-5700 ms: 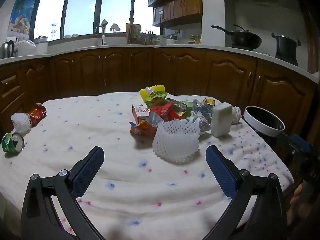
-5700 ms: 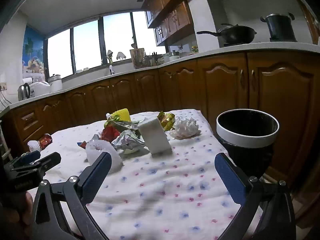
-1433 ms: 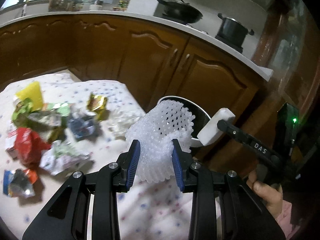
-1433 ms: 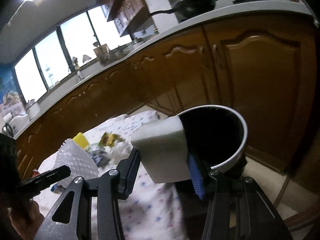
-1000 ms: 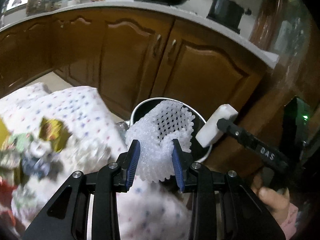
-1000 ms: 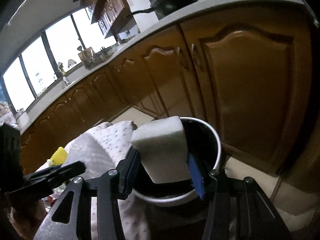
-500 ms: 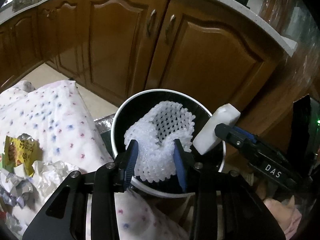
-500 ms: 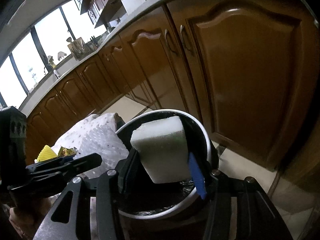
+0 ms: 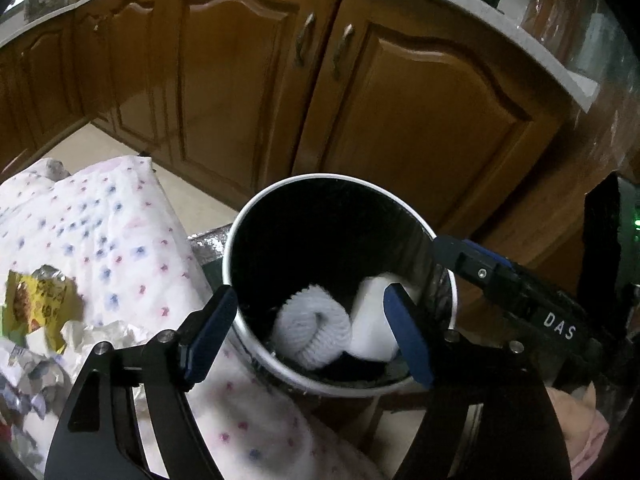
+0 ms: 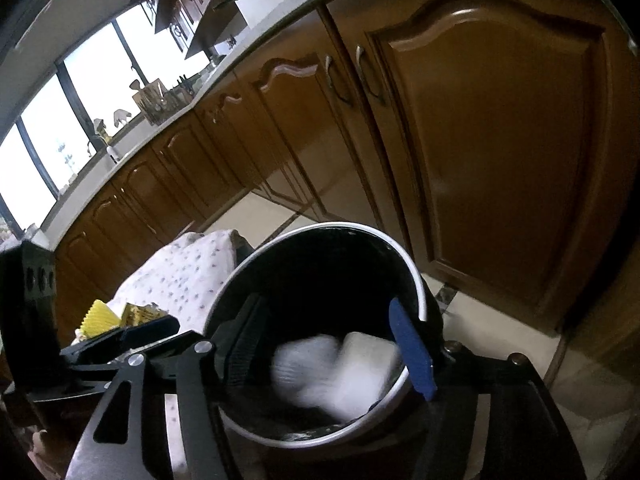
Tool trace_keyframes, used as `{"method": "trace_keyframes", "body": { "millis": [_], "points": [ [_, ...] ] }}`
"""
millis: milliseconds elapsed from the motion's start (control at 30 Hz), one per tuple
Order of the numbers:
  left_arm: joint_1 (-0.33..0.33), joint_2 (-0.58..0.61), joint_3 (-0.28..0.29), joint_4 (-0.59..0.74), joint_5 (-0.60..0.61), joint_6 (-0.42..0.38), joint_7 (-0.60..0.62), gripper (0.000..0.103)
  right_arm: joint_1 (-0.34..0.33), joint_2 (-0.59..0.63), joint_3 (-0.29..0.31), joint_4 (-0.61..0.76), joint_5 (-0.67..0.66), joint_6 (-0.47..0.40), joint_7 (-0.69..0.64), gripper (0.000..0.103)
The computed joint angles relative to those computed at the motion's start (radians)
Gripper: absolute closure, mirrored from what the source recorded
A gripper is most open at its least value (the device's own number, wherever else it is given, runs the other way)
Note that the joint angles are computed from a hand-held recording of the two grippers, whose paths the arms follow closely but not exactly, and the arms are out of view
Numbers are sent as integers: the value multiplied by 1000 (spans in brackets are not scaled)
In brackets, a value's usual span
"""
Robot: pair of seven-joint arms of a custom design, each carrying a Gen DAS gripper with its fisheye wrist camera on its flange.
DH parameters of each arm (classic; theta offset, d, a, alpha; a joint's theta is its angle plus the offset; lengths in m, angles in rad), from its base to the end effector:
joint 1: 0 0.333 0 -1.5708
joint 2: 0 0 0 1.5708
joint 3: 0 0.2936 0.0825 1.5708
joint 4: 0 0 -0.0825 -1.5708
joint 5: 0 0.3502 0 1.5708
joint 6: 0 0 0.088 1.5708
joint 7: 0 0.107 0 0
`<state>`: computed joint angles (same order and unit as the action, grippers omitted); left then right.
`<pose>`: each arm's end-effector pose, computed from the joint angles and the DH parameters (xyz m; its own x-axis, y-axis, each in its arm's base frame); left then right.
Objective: Collect trash
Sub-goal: 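Carry both items over the bin and open both tools to drop them, then grasp the yellow snack wrapper with left tool while right tool grasps crumpled white paper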
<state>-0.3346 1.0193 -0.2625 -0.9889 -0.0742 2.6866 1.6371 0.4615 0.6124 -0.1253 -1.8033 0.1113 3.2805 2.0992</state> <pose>0.6954 -0.3561 0.3267 -0.4611 -0.8527 0.2455 -0.7480 0.2246 -0.6246 0.6303 0.2232 0.3191 -0.0773 -0.9185 -0.3879 -0.6727 0.3352 -0.6596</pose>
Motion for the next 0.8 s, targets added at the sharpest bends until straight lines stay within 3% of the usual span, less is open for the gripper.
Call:
{"method": "trace_keyframes", "body": {
  "millis": [200, 433, 567, 800],
  "points": [
    [129, -203, -92, -408, -72, 242, 53, 25, -23, -23, 64, -45, 14, 69, -4, 21],
    [266, -364, -158, -722, -123, 442, 53, 24, -4, -38, 117, -86, 47, 168, -20, 14],
    [349, -432, -195, -857, -113, 528, 19, 22, 43, -35, 112, -80, 78, 191, -48, 14],
    [454, -480, -230, -961, -45, 560, -50, 21, 37, 14, 162, 23, 39, 123, -88, 14]
  ]
}}
